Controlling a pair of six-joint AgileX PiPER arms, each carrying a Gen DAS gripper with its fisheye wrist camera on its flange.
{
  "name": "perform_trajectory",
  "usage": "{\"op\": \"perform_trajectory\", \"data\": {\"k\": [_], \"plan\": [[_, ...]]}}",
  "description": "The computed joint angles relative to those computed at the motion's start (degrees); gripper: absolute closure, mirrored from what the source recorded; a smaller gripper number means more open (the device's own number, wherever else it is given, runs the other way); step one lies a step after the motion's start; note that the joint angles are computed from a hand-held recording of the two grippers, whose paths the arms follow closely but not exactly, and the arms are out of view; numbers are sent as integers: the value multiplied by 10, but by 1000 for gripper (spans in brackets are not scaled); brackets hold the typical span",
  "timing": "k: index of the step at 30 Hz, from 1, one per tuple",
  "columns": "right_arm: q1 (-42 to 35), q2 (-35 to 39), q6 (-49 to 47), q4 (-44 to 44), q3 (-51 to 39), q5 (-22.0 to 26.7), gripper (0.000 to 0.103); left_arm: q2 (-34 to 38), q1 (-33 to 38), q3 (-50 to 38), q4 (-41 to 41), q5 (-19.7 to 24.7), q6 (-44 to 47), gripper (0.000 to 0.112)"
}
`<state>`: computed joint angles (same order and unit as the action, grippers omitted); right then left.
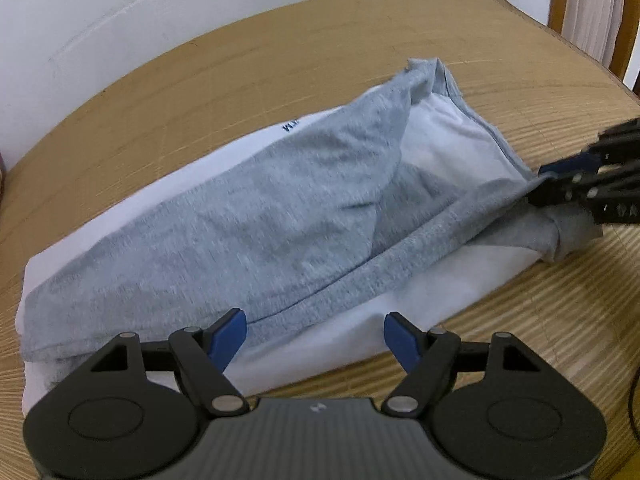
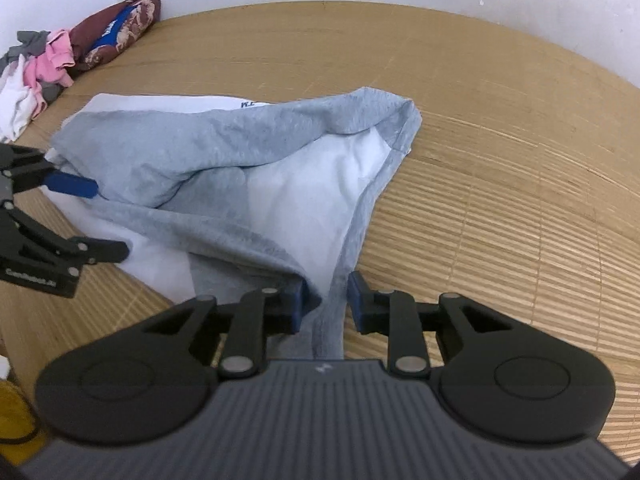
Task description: Fold clothes
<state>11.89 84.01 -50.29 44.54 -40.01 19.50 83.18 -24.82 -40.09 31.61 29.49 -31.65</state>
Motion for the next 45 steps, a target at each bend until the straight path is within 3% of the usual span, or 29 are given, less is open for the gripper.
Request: {"op": "perform_trajectory", "data": {"k": [2,5,11,15,18,20,22,28,29,32,35,38,41,42,45], "plan": [[-10,-24,-43,44,14,7,71,-2,-3,4,14,1,-10,34],[-37,-51,-163,131,33,57,71,-14,2,4,-1,-9,6,35],[-41,-68,-246,152,36,105,71,-49,-7,-6,-24,-54,42,34],[-54,-63,-254,132,18,172,71,-18,-14,-27,8,-64,13,34],[-61,-63,-249,111,9,210,71,20,6,-45,-56,-69,75,34],[-59,-70,-230,94,15,200,71,50,22,-61,-117,-66,134,35],[-67,-79,-222,104,25,189,71,59,20,-56,-111,-69,128,35],[-97,-22,-274,182,15,237,72,64,23,-43,-110,-82,121,31],[-92,-9,-267,186,10,225,72,63,24,-42,-111,-81,120,29],[-73,1,-169,141,10,127,77,55,21,-33,-96,-79,95,27],[-128,-3,-148,138,13,166,79,48,11,-25,-63,-80,55,27],[-124,-63,-107,53,23,152,74,46,7,-21,-44,-82,33,27],[-139,-84,-171,117,17,201,74,43,6,-19,-37,-81,24,28],[-124,-81,-188,139,15,198,74,40,5,-19,-36,-80,22,31],[-41,-48,-208,160,14,113,76,32,-3,-14,8,-89,-28,32]]}}
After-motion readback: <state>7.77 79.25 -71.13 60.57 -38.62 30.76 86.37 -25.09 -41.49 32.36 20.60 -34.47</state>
